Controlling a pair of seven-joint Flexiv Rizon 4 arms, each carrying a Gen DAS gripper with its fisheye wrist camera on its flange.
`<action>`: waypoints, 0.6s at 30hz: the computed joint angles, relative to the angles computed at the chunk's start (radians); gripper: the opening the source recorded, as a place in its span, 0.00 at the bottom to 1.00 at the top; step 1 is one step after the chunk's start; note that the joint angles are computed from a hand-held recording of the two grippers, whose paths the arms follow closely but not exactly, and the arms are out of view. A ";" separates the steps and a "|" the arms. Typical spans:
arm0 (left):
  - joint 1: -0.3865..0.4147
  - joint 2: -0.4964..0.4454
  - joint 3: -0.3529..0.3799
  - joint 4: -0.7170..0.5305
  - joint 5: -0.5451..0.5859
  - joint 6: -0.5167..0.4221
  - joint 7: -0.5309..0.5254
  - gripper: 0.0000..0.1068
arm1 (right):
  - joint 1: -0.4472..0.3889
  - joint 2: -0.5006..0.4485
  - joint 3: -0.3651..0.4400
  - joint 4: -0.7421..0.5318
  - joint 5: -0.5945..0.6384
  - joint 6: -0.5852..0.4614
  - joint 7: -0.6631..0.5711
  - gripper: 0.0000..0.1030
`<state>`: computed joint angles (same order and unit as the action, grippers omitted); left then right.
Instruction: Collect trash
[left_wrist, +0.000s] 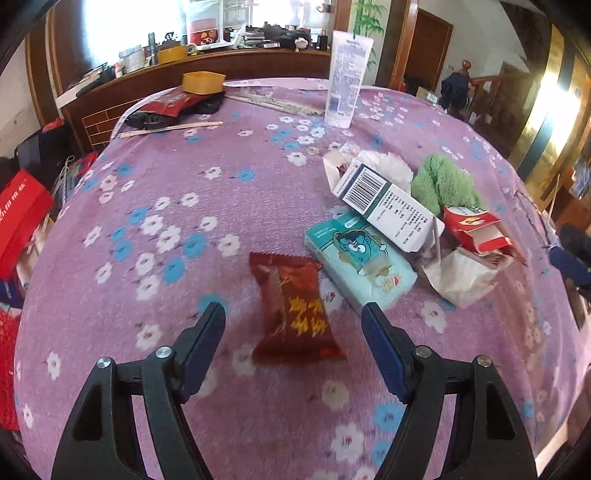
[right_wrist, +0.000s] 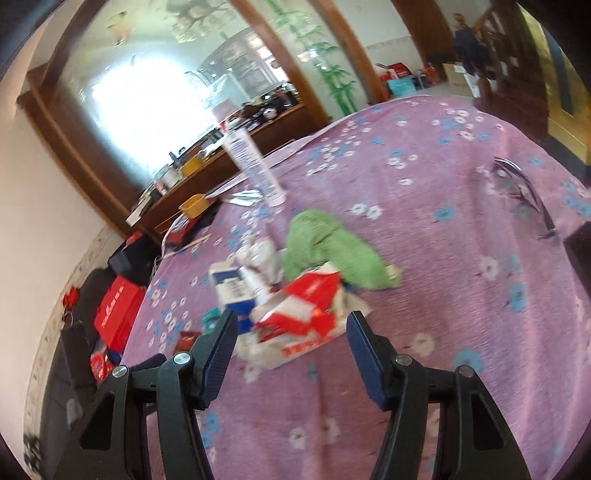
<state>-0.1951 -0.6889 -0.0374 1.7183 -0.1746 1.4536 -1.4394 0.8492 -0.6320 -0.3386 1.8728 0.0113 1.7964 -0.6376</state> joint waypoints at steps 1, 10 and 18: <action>-0.007 -0.011 0.006 -0.018 0.000 -0.015 -0.003 0.58 | -0.039 0.000 0.035 -0.007 -0.003 0.003 0.001 0.64; 0.029 -0.052 -0.040 -0.024 0.010 0.073 -0.003 0.31 | -0.337 -0.081 0.341 -0.158 -0.124 -0.076 -0.012 0.65; 0.230 -0.030 -0.269 0.108 -0.020 0.293 0.034 0.31 | -0.340 -0.148 0.358 -0.258 -0.210 -0.181 -0.025 0.64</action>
